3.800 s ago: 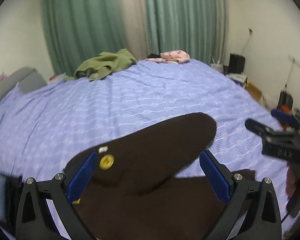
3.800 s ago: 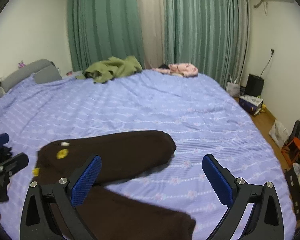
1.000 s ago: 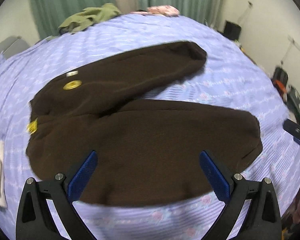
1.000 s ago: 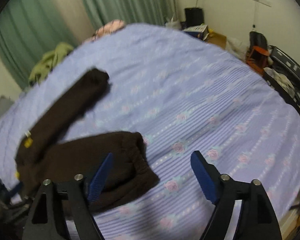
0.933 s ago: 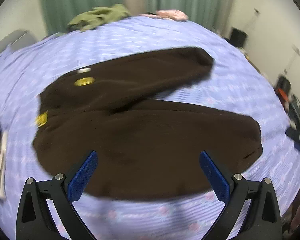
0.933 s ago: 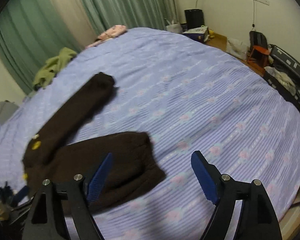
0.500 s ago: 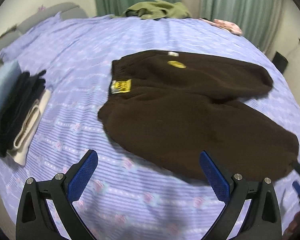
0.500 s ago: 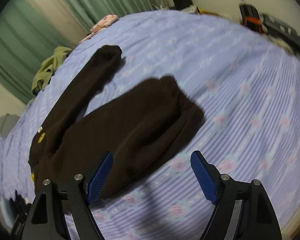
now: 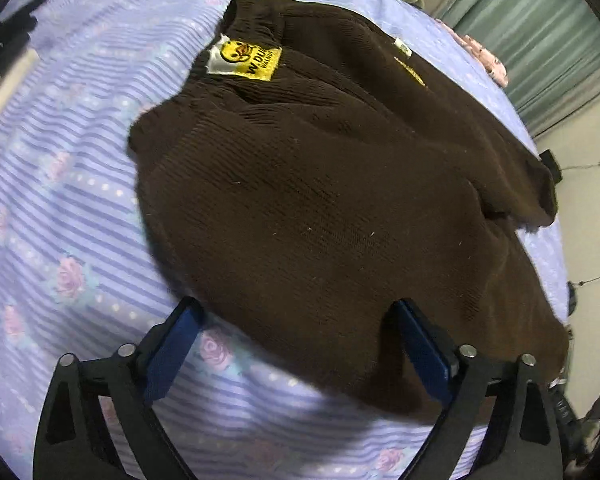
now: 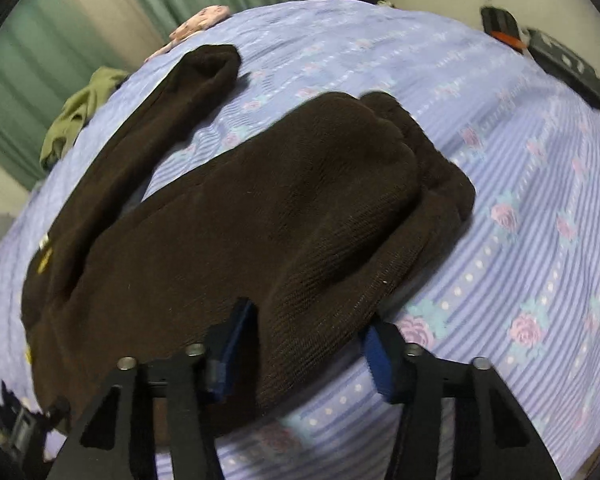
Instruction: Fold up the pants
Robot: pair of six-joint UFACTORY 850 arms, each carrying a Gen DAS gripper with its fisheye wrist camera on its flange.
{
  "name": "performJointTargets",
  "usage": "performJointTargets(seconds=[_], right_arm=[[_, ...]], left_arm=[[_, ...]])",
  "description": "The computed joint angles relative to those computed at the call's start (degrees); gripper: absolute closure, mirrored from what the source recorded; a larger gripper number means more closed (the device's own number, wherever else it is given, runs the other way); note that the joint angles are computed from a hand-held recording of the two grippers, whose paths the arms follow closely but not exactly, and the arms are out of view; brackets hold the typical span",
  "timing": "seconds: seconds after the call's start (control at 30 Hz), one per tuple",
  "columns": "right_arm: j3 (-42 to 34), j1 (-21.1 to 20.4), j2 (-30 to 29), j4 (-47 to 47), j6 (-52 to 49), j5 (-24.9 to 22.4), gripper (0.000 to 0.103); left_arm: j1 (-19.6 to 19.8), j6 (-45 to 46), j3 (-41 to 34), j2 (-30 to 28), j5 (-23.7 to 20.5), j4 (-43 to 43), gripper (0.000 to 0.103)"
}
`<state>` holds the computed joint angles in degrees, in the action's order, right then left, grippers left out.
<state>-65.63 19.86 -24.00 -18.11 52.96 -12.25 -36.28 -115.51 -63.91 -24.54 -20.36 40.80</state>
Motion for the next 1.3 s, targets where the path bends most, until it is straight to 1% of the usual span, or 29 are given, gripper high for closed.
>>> performJointTargets(seconds=[0.03, 0.1, 0.13, 0.17, 0.2, 0.23, 0.33, 0.37, 0.47, 0.53, 0.6, 0.73, 0.83, 0.97, 1.03, 1.17, 1.23, 1.3], right_arm=[[-0.1, 0.2, 0.1, -1.8, 0.9, -0.3, 0.067], [-0.2, 0.0, 0.7, -0.4, -1.2, -0.9, 0.079], [-0.2, -0.1, 1.3, 0.6, -1.9, -1.2, 0.083], [-0.1, -0.1, 1.8, 1.2, -2.4, -1.3, 0.084], [0.0, 0.0, 2.4, 1.0, -2.0, -1.5, 0.086], [0.1, 0.4, 3.4, -1.4, 0.4, -2.1, 0.087], [-0.4, 1.6, 5.5, -7.4, 6.5, -4.3, 0.088], [-0.8, 1.8, 6.0, -7.9, 7.2, -5.0, 0.089], [-2.5, 2.3, 7.4, -7.7, 7.5, -7.2, 0.089], [-3.5, 2.6, 8.2, -7.8, 7.6, -8.4, 0.089], [-4.7, 2.9, 8.8, -8.3, 8.0, -9.7, 0.089], [-7.7, 2.6, 9.1, -3.7, 2.1, -12.0, 0.089], [-10.3, 1.7, 8.3, 1.1, -3.5, -13.3, 0.089], [-13.5, 0.6, 6.5, 8.3, -9.9, -15.6, 0.089], [-15.9, 0.0, 4.5, 12.6, -14.7, -17.0, 0.089], [-22.7, -1.3, -0.4, 16.7, -18.3, -19.3, 0.089], [-26.1, -1.6, -2.8, 17.6, -20.0, -19.6, 0.089], [-30.1, -1.9, -5.5, 19.2, -21.4, -20.4, 0.089]], left_arm=[[0.1, 1.9, -0.3, 0.0, 0.2, -0.9, 0.026], [-0.1, 6.2, -1.2, 0.5, -0.6, -2.9, 0.055], [-0.3, 8.1, -1.7, 0.8, -1.8, -4.1, 0.062], [-0.5, 9.3, -2.0, 1.4, -2.6, -4.3, 0.075], [-0.3, 11.1, -1.9, 2.1, -2.3, -4.9, 0.076], [-0.2, 12.5, -2.0, 2.8, -2.6, -5.7, 0.077], [0.0, 12.8, -2.1, 5.5, -3.3, -4.0, 0.079], [0.1, 13.8, -2.5, 5.9, -3.9, -4.4, 0.08], [0.6, 15.6, -3.6, 7.8, -5.8, -4.7, 0.081], [0.5, 14.8, -4.4, 8.6, -6.7, -3.8, 0.081], [1.2, 16.2, -5.3, 9.1, -7.4, -5.1, 0.082], [0.9, 18.3, -8.4, 8.3, -11.0, -8.2, 0.082], [1.0, 21.0, -11.0, 7.5, -14.0, -13.2, 0.082], [1.3, 21.9, -13.6, 5.9, -17.2, -16.4, 0.082], [1.5, 22.9, -15.2, 4.8, -18.7, -17.8, 0.082], [2.2, 25.6, -18.5, 2.6, -21.3, -21.2, 0.083], [2.9, 25.2, -20.0, 1.7, -22.0, -22.7, 0.083], [3.5, 23.8, -22.5, 0.1, -23.7, -21.6, 0.083]])
